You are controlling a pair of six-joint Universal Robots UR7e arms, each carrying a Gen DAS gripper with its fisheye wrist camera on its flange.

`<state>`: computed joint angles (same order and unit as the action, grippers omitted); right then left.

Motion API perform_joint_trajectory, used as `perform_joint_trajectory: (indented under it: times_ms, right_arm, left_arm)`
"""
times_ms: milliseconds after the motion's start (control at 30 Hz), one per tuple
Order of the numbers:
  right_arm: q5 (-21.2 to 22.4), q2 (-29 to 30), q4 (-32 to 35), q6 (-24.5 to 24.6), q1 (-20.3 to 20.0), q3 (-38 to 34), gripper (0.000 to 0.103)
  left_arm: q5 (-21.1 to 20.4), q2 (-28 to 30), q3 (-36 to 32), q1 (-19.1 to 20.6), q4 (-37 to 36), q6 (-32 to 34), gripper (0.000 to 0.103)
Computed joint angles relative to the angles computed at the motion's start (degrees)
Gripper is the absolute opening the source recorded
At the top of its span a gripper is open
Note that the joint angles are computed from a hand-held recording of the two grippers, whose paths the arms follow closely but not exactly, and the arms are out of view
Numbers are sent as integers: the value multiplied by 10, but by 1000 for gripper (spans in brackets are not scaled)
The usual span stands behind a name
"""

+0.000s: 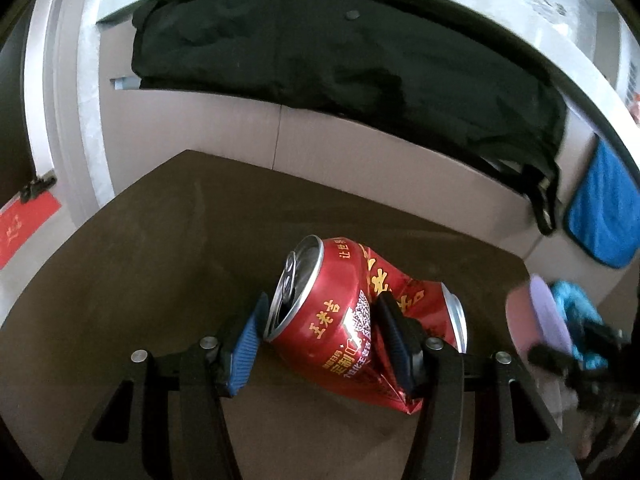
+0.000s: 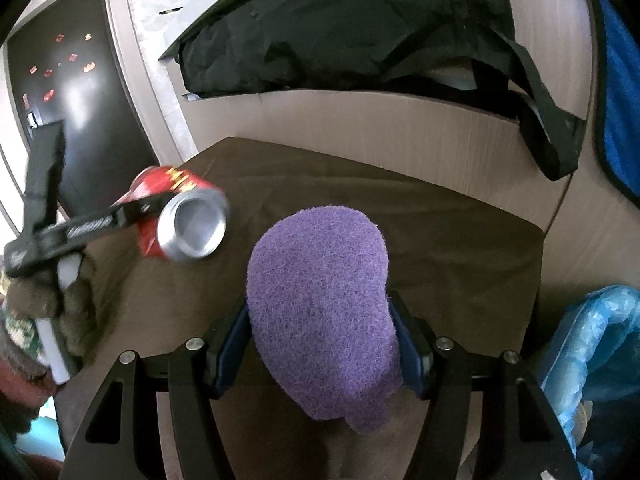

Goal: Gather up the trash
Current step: 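Grasp the crushed red can with the left tool while the right tool holds the sponge, then carry the red can and purple sponge into the blue bin and open both tools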

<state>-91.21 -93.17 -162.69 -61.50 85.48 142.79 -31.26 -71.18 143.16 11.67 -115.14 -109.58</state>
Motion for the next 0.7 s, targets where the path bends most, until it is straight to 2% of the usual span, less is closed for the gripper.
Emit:
perform_joint_trajectory:
  times_ms: [100, 333, 567, 700]
  right_arm:
    - [3, -19, 6, -9, -4, 7, 61]
    - [20, -87, 35, -20, -12, 23, 61]
    - [68, -194, 103, -42, -41, 26, 62]
    - [111, -272, 148, -67, -77, 19, 62]
  left_arm:
    - [-35, 7, 8, -48, 39, -52, 56]
    - [-61, 44, -20, -104, 109, -101, 56]
    - [-40, 88, -87, -143, 153, -86, 56]
    - [-11, 113, -128, -149, 159, -66, 56]
